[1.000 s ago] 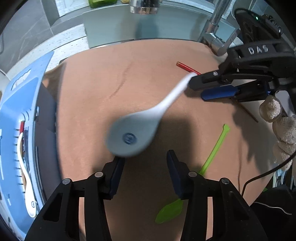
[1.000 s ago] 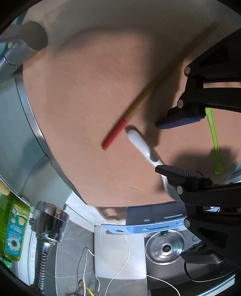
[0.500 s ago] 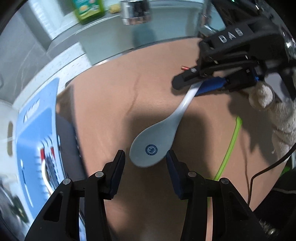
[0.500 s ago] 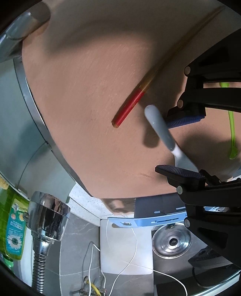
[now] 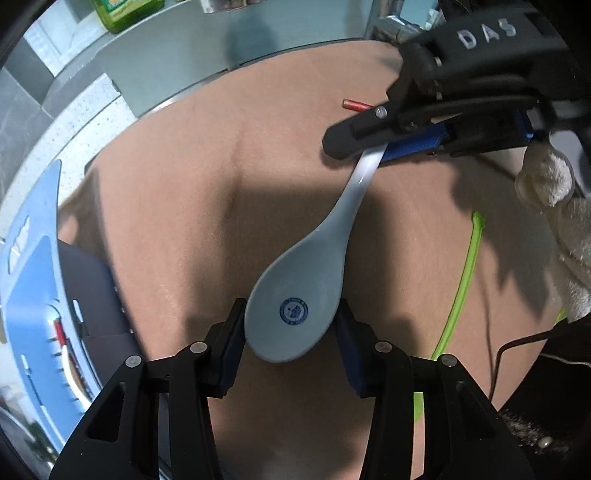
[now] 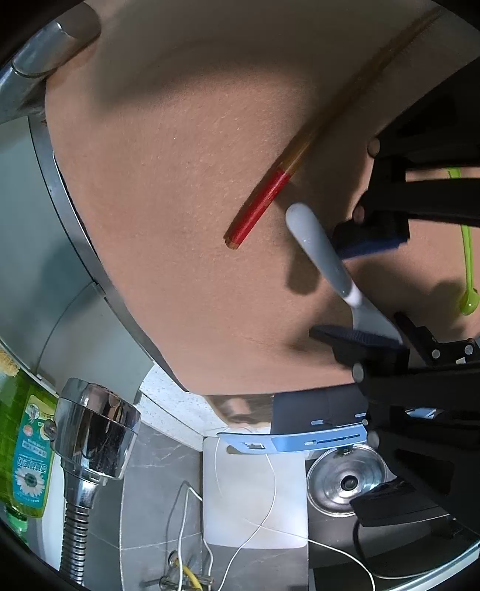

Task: Organize utensils
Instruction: 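Grasp the white ceramic spoon by its bowl with the left gripper and lift it, then carry the white spoon with the left gripper into the blue basket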

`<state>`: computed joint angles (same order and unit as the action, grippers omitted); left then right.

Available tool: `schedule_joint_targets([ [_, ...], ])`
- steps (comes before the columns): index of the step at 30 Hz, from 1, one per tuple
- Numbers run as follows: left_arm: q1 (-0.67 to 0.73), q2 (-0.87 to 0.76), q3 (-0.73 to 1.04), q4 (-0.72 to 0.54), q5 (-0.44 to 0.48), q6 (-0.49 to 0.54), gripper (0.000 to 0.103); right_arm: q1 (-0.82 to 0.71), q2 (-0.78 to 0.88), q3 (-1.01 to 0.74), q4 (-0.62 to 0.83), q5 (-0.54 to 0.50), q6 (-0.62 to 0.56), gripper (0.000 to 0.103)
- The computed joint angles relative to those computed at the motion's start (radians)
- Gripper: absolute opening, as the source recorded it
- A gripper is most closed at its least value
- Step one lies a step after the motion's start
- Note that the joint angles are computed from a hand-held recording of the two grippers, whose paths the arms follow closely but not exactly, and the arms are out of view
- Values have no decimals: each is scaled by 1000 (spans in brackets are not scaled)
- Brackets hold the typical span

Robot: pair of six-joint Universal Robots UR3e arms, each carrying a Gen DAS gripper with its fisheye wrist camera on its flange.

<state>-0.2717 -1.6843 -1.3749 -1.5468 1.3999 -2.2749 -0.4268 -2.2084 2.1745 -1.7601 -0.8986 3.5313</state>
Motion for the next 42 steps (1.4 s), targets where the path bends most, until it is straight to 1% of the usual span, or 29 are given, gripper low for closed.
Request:
schedule_joint_targets([
  [2, 9, -13, 19, -20, -10, 3, 42, 20, 25, -9, -27, -10, 9, 18],
  [4, 19, -25, 39, -39, -22, 0, 42, 36, 42, -17, -50, -23, 22, 14],
  [8, 32, -29, 50, -56, -42, -10, 42, 50, 53, -24, -80, -28, 42, 13],
  [12, 57, -23, 68, -93, -81, -6, 41, 41, 44, -40, -62, -22, 36, 12],
  [13, 86, -19, 62, -95, -89, 23, 41, 34, 36, -44, -51, -16, 34, 11],
  [16, 105, 16, 42, -95, -102, 42, 41, 31, 22, -59, -31, -8, 35, 11],
  [20, 163, 52, 43, -129, -133, 92, 41, 49, 10, -88, -31, -6, 65, 10],
  [25, 278, 138, 37, -211, -185, 164, 41, 133, 61, -151, -100, -19, 144, 9],
  [28, 329, 178, 35, -237, -204, 180, 41, 230, 141, -209, -191, -41, 219, 9],
  [30, 386, 198, 54, -278, -217, 208, 41, 307, 213, -260, -259, -66, 273, 9],
  [34, 521, 230, 74, -342, -238, 275, 41, 466, 404, -403, -376, -113, 355, 9],
  [38, 647, 245, 65, -365, -237, 335, 40, 591, 593, -566, -429, -133, 393, 8],
  [42, 740, 277, 3, -340, -228, 365, 38, 685, 761, -746, -413, -155, 389, 8],
])
